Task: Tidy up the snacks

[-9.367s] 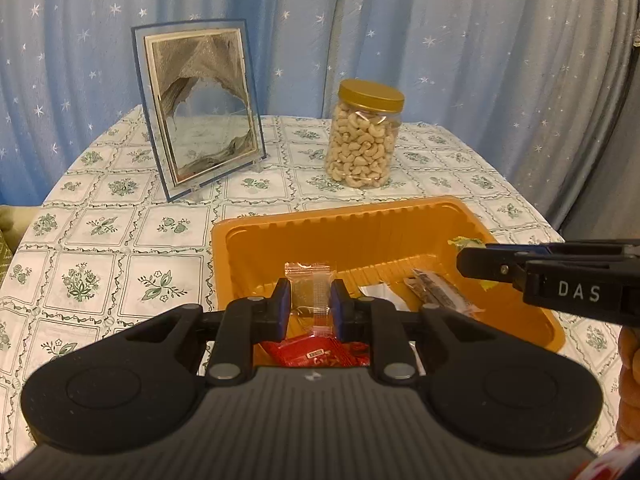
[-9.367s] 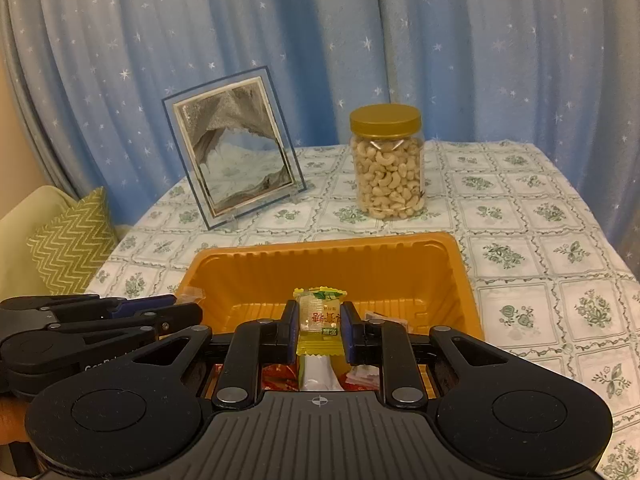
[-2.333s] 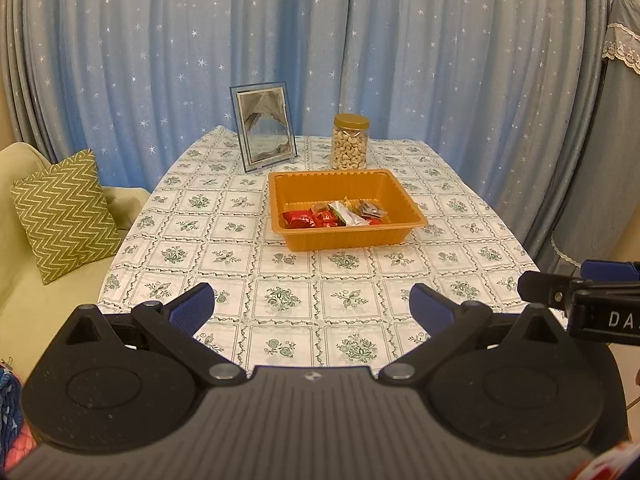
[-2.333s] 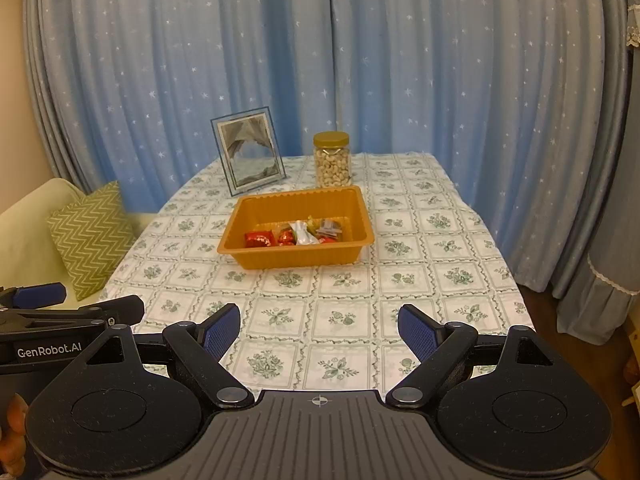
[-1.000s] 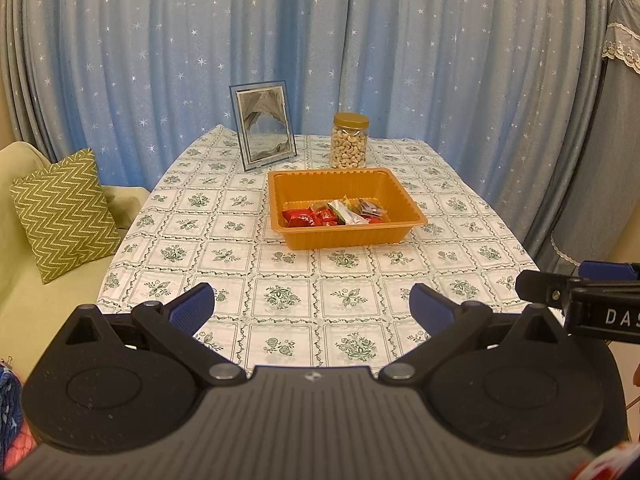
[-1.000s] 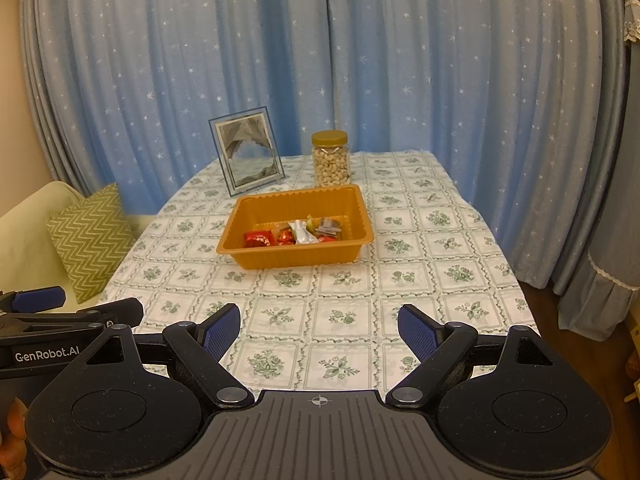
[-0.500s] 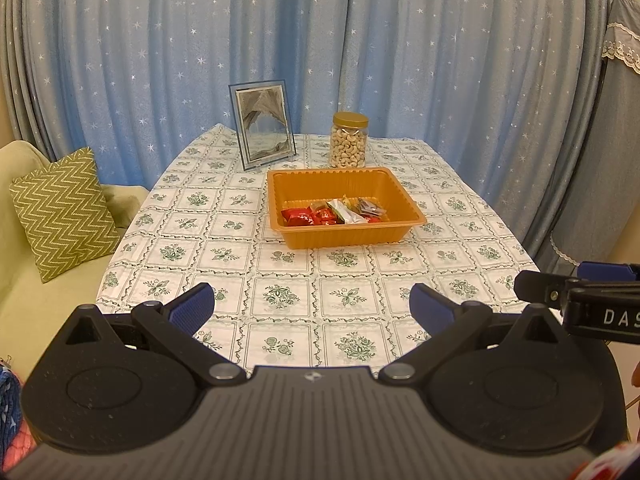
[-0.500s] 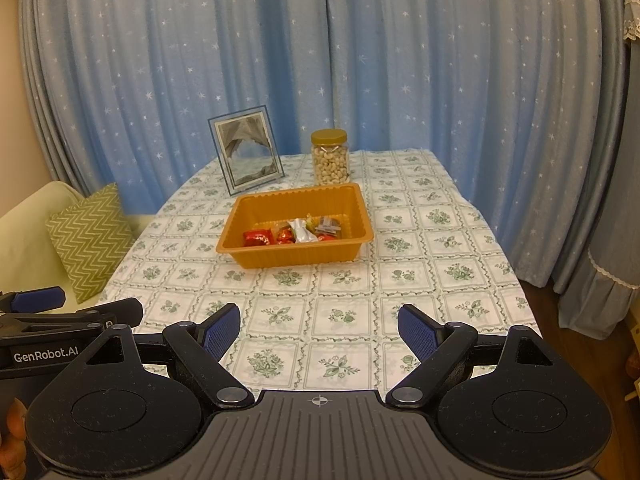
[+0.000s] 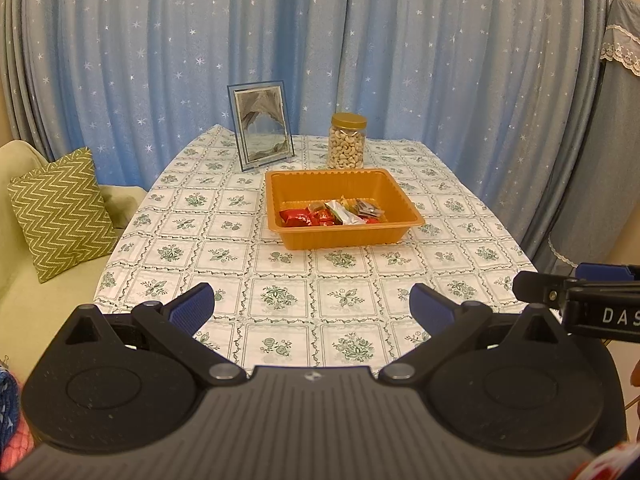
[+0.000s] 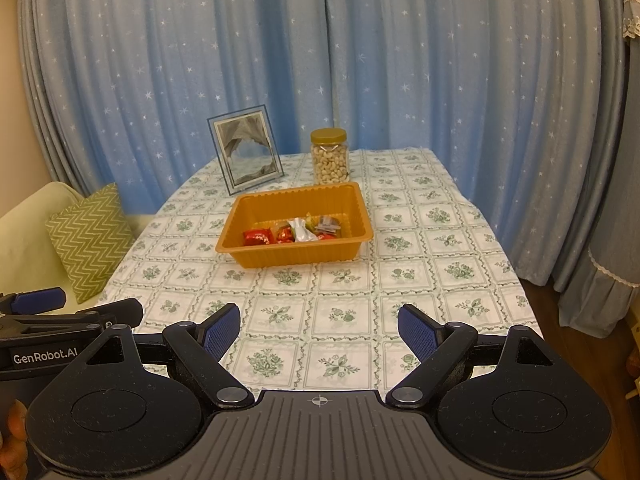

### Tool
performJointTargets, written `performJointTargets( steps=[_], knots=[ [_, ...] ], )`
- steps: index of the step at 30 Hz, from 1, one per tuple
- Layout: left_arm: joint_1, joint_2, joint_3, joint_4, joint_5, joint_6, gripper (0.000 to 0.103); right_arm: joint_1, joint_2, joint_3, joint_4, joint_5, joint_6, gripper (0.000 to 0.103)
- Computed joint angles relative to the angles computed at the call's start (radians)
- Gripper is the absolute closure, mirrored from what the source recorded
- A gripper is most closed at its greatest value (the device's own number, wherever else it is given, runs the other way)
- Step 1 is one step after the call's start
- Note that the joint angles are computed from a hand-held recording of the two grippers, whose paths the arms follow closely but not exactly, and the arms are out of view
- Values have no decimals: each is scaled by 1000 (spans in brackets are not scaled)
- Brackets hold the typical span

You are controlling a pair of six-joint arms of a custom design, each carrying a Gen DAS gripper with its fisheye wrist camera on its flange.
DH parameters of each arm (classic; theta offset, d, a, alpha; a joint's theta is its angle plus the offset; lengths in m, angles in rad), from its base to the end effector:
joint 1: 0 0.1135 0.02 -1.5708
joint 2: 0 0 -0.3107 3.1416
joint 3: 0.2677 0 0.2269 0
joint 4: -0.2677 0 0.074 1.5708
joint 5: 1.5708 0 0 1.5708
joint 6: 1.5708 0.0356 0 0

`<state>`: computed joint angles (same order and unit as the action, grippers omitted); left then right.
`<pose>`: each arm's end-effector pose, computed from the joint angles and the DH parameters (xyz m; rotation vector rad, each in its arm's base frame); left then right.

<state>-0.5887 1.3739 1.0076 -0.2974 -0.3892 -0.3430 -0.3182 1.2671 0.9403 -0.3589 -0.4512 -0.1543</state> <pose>0.2314 -0.1383 0.3300 0.0590 2.1780 -0.0930 0.2287 -0.0590 0.3294 -0.0577 2.1868 0.2440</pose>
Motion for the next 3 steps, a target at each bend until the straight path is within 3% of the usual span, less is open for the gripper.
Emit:
performJointTargets(
  steps=[3],
  knots=[
    [3,4,3,0,7,1,0,0,-2,-4,2,0,2,17]
  ],
)
